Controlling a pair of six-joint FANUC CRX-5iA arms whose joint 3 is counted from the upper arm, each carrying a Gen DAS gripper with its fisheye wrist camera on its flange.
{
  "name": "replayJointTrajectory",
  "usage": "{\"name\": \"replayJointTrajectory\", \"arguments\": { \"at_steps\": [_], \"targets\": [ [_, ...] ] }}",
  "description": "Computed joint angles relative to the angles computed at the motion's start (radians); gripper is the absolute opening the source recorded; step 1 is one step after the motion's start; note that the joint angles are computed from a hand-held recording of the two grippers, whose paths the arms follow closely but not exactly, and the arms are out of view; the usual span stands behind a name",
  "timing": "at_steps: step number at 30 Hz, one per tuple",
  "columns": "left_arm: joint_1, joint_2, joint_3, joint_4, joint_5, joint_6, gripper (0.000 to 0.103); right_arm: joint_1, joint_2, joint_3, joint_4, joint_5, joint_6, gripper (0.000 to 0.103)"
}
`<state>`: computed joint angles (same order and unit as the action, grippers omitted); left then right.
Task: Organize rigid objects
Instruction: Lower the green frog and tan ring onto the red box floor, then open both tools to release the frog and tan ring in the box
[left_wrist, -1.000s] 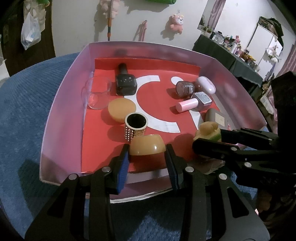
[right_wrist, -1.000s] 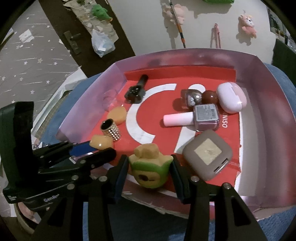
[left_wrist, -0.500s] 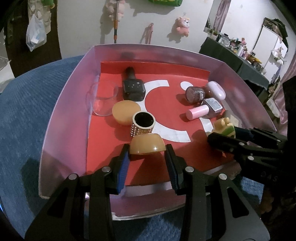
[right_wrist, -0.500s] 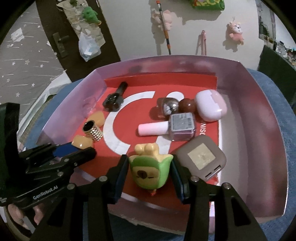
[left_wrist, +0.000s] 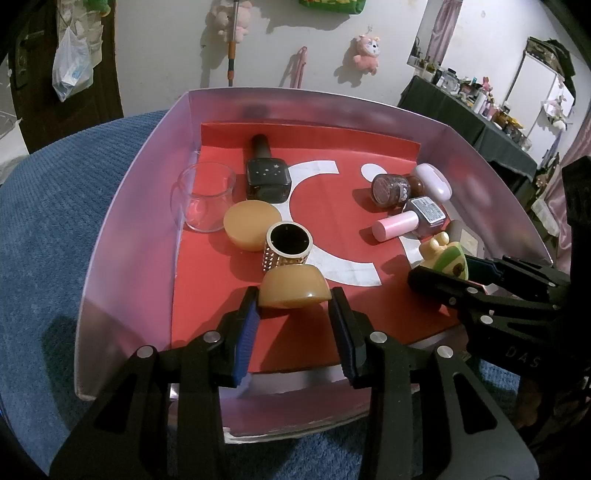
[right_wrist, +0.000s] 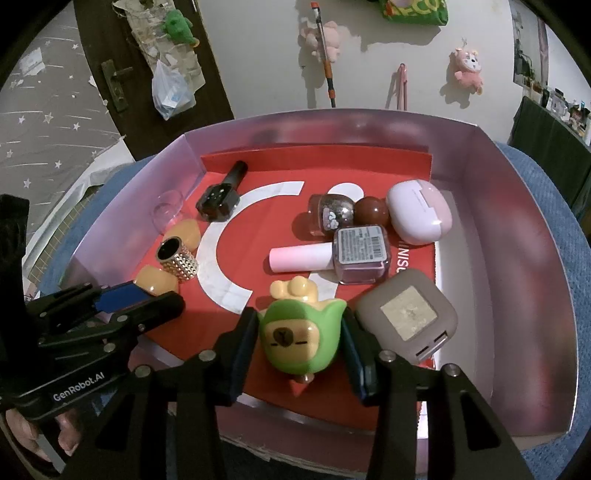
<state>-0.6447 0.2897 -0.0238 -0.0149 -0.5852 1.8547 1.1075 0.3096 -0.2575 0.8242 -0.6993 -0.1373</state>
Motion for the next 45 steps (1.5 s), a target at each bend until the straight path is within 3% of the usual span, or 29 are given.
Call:
{"name": "replayJointTrajectory", "arguments": {
  "at_steps": [34, 40, 45],
  "targets": [
    [-0.004, -0.004, 0.012, -0.036, -0.012, 0.03, 0.037, 0.005, -0.005, -0.004, 0.015, -0.011, -0.022, 0.048],
    [-0.004, -0.016, -0.006, -0.013, 0.003, 0.013, 0.048, 0.02, -0.024, -0.025, 0.062, -0.029, -0.071, 0.054],
    [-0.018, -0.029, -0.004, -0.054, 0.0, 0.049, 0.05, 0.035, -0.041, -0.044, 0.098, -0.044, -0.117, 0.054]
  ]
}}
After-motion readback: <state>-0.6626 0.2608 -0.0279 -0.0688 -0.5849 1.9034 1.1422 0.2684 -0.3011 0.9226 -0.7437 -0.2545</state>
